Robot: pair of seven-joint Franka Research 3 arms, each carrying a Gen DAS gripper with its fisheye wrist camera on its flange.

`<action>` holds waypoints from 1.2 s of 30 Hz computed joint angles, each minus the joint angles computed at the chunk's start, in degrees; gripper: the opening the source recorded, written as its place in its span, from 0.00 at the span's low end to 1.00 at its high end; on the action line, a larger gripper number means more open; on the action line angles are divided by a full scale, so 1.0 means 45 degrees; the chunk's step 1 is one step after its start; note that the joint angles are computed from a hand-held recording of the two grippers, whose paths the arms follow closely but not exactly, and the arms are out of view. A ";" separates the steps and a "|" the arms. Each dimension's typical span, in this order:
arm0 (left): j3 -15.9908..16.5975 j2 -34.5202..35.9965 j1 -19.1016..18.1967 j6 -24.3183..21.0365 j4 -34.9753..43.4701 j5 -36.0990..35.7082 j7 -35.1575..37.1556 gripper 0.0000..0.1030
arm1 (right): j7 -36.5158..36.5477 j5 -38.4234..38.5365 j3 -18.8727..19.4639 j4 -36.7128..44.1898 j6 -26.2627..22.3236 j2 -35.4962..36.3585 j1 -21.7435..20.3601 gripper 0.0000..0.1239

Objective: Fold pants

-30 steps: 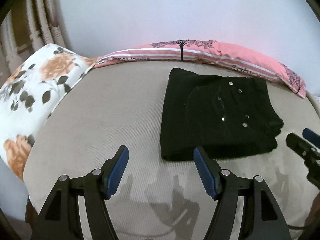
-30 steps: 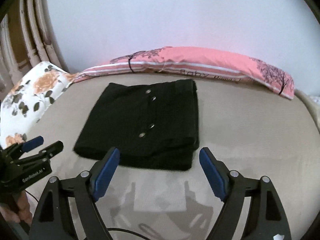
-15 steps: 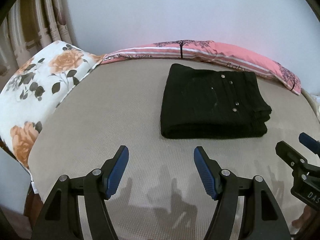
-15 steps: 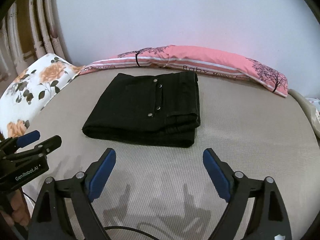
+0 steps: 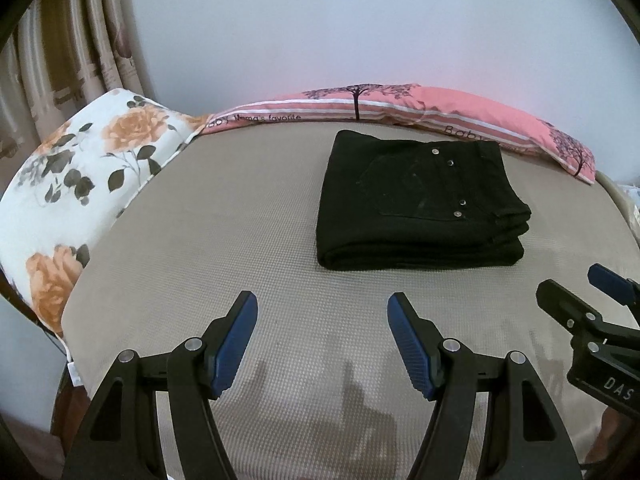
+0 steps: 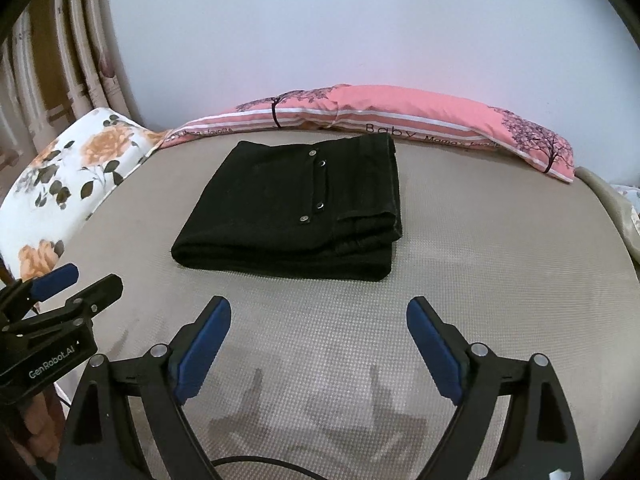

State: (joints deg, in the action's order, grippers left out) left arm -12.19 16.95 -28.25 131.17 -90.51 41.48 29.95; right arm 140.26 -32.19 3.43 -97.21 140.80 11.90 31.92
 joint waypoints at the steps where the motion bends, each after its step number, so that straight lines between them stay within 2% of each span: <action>1: -0.0003 -0.0012 0.0000 0.0016 -0.0014 0.0001 0.0004 0.66 | -0.0036 0.0033 0.0011 0.0003 -0.0001 0.0003 -0.0002 0.71; 36: 0.0023 0.0101 0.0015 -0.0057 -0.0087 -0.0033 0.0081 0.66 | -0.0566 0.0759 -0.0007 0.0087 -0.0314 0.0237 0.0026 0.71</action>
State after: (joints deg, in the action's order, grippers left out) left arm -12.08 17.41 -28.18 130.91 -90.90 41.33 30.31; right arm 137.72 -28.77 3.39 -96.81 139.38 12.97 32.04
